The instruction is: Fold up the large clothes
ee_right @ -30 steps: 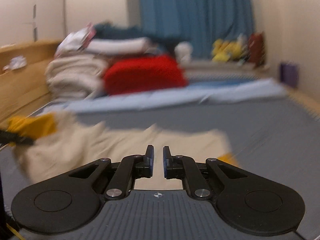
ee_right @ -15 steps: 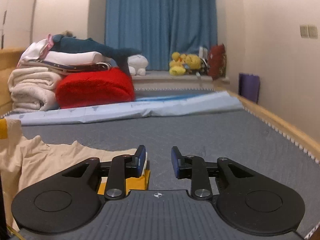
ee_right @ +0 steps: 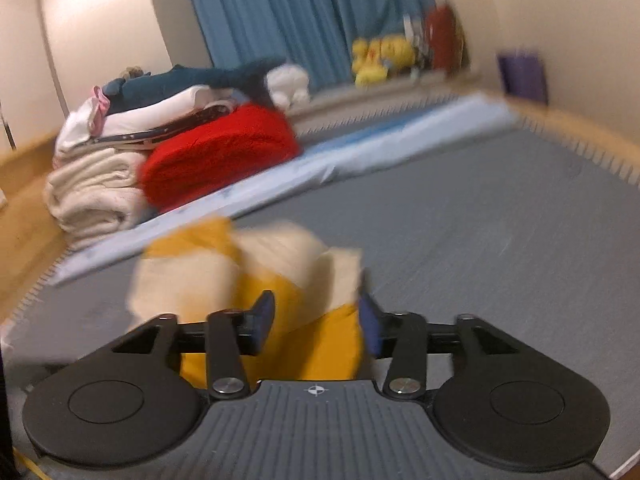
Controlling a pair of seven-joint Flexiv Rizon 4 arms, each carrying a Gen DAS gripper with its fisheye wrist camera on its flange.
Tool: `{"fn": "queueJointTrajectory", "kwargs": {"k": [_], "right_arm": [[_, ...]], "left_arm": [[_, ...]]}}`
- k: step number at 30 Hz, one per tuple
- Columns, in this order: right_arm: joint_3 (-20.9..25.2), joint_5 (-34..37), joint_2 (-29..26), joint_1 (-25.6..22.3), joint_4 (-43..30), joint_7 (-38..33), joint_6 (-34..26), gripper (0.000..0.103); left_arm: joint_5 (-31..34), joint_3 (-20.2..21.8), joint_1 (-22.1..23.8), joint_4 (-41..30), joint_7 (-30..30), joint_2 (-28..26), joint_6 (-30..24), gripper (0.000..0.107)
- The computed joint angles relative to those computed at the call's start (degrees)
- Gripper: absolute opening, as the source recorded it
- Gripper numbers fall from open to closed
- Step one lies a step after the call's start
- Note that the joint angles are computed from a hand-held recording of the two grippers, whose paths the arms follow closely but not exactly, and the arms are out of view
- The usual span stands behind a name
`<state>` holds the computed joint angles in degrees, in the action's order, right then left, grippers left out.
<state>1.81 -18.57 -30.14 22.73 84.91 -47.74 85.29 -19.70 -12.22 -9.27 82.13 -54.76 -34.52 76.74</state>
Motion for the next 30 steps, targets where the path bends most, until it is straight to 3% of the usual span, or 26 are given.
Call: {"fn": "queueJointTrajectory", "kwargs": {"k": [2,4,6,10,13,15,17,19,21,23,26,27,29,30], "right_arm": [[8.43,4.12,-2.12,-4.68,-3.93,-4.35,-4.28,0.059],[15.18,8.75,-4.28,-7.84,-8.14,-9.37,-9.75,0.063],[18.87,12.34,-6.0,-8.92,-11.81,-12.57,-15.64,0.064],[19.75,16.19,-8.13,-7.35,-17.33,-14.65,-26.35,0.065],[16.43,15.62,-8.91,-3.84,-19.46,-14.78,-30.25,0.067],[13.32,14.31,-8.66,-1.17,-19.46,-14.87,-31.32,0.062],[10.87,13.56,-7.92,0.72,-18.22,-15.61,-30.39,0.034],[9.51,12.95,-6.67,1.67,-15.77,-16.51,-27.52,0.013],[9.49,13.22,-6.17,1.48,-14.53,-18.22,-23.69,0.009],[9.22,13.6,-4.58,1.21,-11.77,-19.0,-17.3,0.007],[12.01,16.77,-2.28,-1.5,-6.52,-16.83,0.39,0.002],[12.11,20.11,-1.37,-1.53,-5.38,-19.05,5.27,0.001],[6.7,15.9,0.86,0.81,-1.81,-15.33,6.16,0.001],[2.71,14.15,2.17,2.78,-0.45,-12.73,2.26,0.001]], "left_arm": [[-3.52,-3.92,2.91,1.14,1.67,0.78,-1.31,0.058],[-10.32,-9.3,7.69,2.75,4.84,2.29,-5.32,0.074],[-14.79,-10.15,9.5,4.01,6.67,3.84,-8.68,0.075],[-16.04,-4.78,7.2,7.39,5.98,6.87,-5.24,0.075],[-13.23,0.74,5.14,8.52,0.8,8.02,-3.0,0.075],[-10.02,4.46,3.81,8.76,-4.08,7.91,-1.46,0.075],[-6.07,8.51,2.94,7.88,-9.77,7.4,-1.58,0.075],[-2.32,12.2,1.97,7.69,-16.33,7.18,-2.18,0.075],[1.25,15.48,1.05,6.34,-22.54,6.96,-5.04,0.075],[3.36,15.96,1.42,5.16,-25.96,6.63,-5.66,0.075],[6.42,15.69,2.02,3.66,-29.63,6.07,-5.27,0.075],[6.62,14.92,2.57,3.85,-30.32,6.21,-4.87,0.075],[5.98,12.63,4.06,3.54,-30.21,5.94,-4.51,0.075],[5.88,11.85,4.51,3.25,-29.88,5.74,-4.5,0.075]]}}
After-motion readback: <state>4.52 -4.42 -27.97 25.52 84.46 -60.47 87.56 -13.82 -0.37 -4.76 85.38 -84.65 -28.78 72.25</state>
